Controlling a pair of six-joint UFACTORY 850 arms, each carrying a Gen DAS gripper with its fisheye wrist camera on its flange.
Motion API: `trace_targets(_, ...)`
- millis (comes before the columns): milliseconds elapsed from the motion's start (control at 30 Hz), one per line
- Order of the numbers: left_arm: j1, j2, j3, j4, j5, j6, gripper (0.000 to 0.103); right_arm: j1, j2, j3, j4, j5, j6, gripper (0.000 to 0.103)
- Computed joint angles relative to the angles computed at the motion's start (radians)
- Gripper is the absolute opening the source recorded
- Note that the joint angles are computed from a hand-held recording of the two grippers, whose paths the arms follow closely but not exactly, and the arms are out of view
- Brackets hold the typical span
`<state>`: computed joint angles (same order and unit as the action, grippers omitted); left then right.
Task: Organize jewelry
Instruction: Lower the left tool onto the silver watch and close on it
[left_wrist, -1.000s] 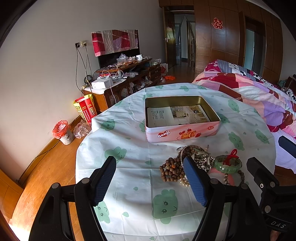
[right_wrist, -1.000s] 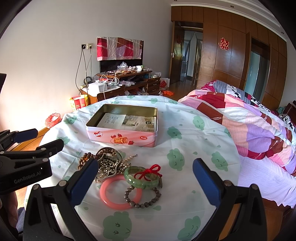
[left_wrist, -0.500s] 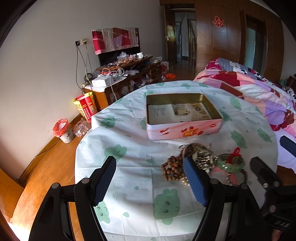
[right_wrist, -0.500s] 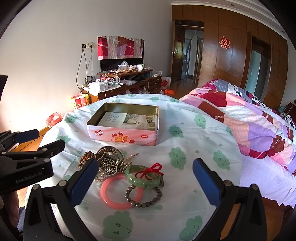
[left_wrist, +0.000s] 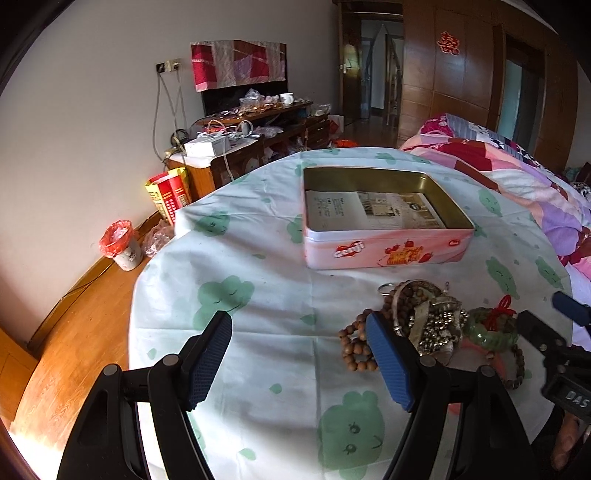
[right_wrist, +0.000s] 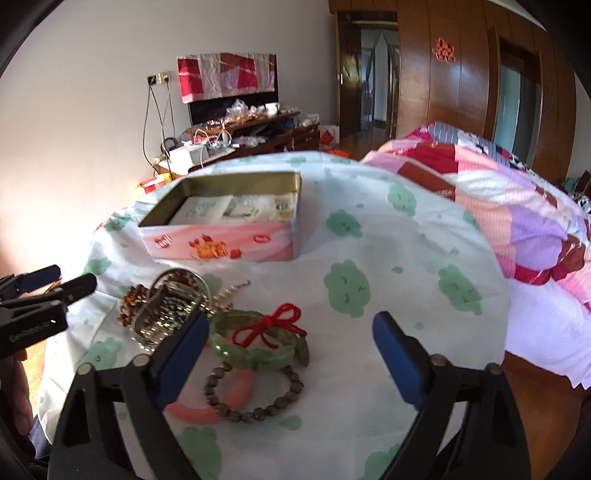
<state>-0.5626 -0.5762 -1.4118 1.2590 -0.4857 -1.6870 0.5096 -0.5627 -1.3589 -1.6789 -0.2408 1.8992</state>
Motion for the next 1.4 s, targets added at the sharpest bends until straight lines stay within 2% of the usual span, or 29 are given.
trace_targets(100,-0.003,-0.009,-0.011,-0.007,0.025,0.018,0.075,-0.008,-0.010,-0.005,0.047,0.030,-0.053,0.078)
trace_targets(233,-0.022,-0.017,-0.024,0.022,0.045,0.031,0.075,-0.010,-0.021,-0.020,0.095,0.052,-0.114,0.075)
trace_targets(400,-0.035,-0.031,-0.042,0.012,0.055,0.068,0.075,-0.006,-0.013,-0.010,0.012,0.057,-0.049,0.068)
trace_targets(500,-0.035,-0.038,-0.050,-0.009,0.072,0.095,0.070,-0.011,-0.012,-0.009,0.014,0.060,-0.050,0.068)
trace_targets(567,-0.031,-0.047,-0.061,-0.058,0.097,0.151,0.058,-0.015,-0.012,-0.010,0.021,0.058,-0.055,0.068)
trace_targets(700,-0.026,-0.071,-0.083,-0.162,0.132,0.254,0.042,-0.017,-0.010,-0.008,0.045,0.065,-0.089,0.064)
trace_targets(767,-0.025,-0.078,-0.090,-0.190,0.142,0.287,0.025,-0.021,-0.015,-0.014,0.105,0.079,-0.156,0.058)
trace_targets(800,-0.024,-0.081,-0.093,-0.205,0.149,0.306,0.020,-0.023,-0.017,-0.014,0.111,0.088,-0.160,0.057)
trace_targets(833,-0.022,-0.082,-0.094,-0.228,0.167,0.331,0.009,-0.026,-0.017,-0.014,0.097,0.094,-0.142,0.056)
trace_targets(867,-0.019,-0.082,-0.094,-0.253,0.184,0.356,0.002,-0.029,-0.017,-0.013,0.096,0.099,-0.138,0.055)
trace_targets(1000,-0.021,-0.074,-0.082,-0.197,0.202,0.310,0.002,-0.033,-0.021,-0.012,0.058,0.110,-0.090,0.054)
trace_targets(1100,-0.021,-0.049,-0.056,-0.047,0.214,0.157,0.002,-0.035,-0.021,-0.012,0.041,0.115,-0.070,0.054)
trace_targets(1167,-0.021,-0.036,-0.047,0.038,0.215,0.073,0.002,-0.041,-0.019,-0.011,-0.029,0.128,0.007,0.054)
trace_targets(1300,-0.022,-0.016,-0.034,0.147,0.205,-0.038,0.002,-0.052,-0.023,-0.021,-0.078,0.148,0.064,0.054)
trace_targets(1400,-0.018,-0.007,-0.030,0.193,0.197,-0.089,0.002,-0.063,-0.037,-0.042,0.023,0.178,-0.029,0.054)
